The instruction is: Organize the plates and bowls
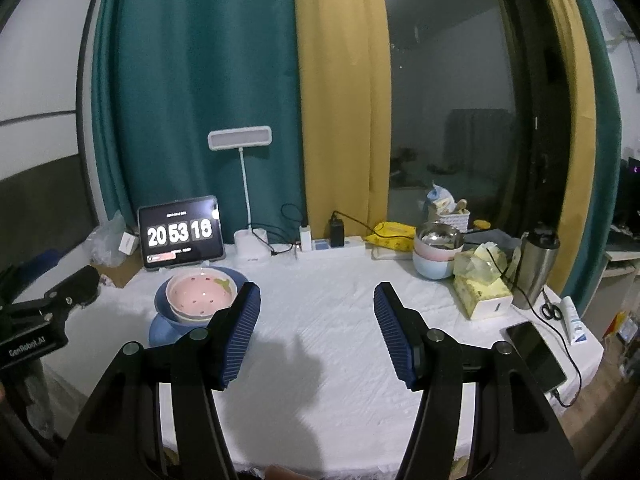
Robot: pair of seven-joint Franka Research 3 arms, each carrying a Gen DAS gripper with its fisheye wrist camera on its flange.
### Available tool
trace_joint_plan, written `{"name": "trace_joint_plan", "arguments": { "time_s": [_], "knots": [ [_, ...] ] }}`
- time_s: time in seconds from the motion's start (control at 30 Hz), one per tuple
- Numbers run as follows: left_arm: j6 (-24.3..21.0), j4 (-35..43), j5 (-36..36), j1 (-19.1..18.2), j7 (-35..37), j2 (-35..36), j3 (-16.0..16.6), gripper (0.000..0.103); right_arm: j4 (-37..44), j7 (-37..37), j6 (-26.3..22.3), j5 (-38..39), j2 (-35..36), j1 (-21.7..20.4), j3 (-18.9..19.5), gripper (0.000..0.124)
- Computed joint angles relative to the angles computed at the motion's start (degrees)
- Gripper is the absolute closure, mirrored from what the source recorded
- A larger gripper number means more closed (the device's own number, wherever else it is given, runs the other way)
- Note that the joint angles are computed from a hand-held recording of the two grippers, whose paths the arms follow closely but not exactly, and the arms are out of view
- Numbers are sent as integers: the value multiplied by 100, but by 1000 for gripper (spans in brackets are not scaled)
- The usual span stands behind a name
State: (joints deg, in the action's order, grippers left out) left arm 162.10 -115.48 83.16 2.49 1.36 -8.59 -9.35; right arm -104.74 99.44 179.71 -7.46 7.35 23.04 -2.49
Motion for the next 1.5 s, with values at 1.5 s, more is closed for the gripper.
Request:
{"name": "trace_joint_plan", "arguments": {
  "time_s": [1.5],
  "knots": [
    [159,-21,458,80,-727,-216,-14,8,64,1385,23,-1305,-64,56,-274,61]
  ]
}}
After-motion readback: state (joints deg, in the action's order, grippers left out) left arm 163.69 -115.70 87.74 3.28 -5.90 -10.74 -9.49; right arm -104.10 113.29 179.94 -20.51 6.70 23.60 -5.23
